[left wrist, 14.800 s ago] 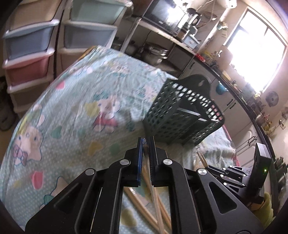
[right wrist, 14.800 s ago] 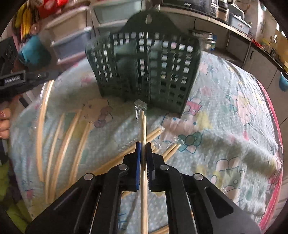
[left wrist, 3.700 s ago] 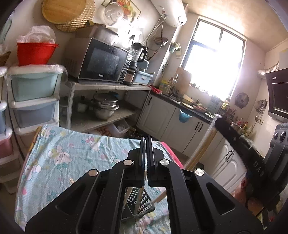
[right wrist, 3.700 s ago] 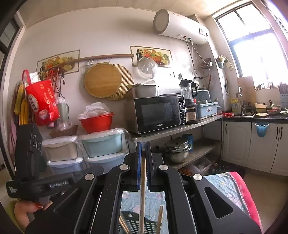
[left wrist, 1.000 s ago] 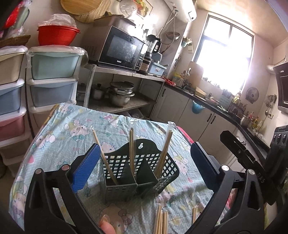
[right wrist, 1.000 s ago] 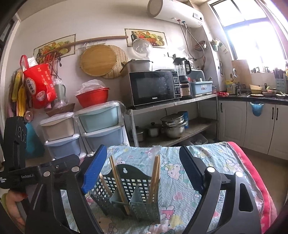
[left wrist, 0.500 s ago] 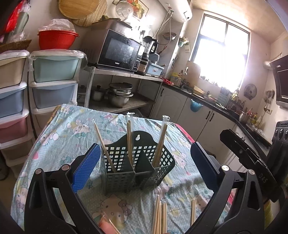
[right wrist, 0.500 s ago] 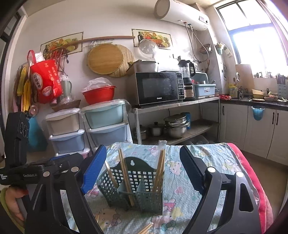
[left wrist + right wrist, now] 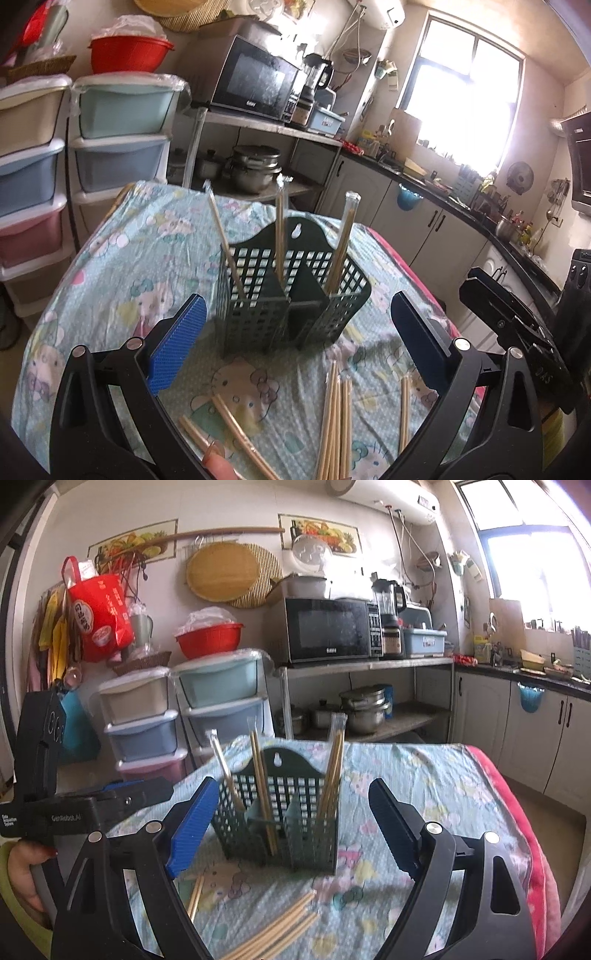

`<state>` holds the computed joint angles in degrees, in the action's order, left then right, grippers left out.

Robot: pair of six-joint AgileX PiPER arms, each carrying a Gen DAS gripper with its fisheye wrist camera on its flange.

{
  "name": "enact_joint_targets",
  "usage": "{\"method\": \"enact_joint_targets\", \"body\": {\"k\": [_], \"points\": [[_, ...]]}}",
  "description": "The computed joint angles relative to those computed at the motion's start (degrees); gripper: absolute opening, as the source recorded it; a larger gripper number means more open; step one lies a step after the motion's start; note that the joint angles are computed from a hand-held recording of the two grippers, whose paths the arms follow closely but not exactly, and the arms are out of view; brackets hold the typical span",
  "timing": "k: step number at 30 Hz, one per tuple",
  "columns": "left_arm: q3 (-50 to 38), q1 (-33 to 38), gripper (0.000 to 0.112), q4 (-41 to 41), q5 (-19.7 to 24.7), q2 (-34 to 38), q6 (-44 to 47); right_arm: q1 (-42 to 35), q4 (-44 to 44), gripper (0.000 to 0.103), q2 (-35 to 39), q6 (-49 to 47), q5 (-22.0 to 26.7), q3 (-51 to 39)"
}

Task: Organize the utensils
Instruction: 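Lower both open tools toward the loose chopsticks beside the caddy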

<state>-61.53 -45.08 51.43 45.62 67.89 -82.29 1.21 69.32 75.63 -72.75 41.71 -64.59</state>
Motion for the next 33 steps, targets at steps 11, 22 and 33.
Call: {"method": "enact_joint_targets", "body": {"k": [11,22,33], "points": [[6.51,0.11,0.092,-2.03,-2.24,-1.44,-3.49,0.68,-5.43,0.075,-0.39,2.69,-0.69,5.0],[11.82,2.52,0.092,-5.28,-6.13,-2.0,-5.58,-0.23,-11.48,0.05,3.66,10.2,0.04,4.17],[15.37,6.83,0.069,-14.11,-14.68,-0.23,0.38,-0.21,-15.05,0.035,7.95,14.17,2.44,2.82]]}}
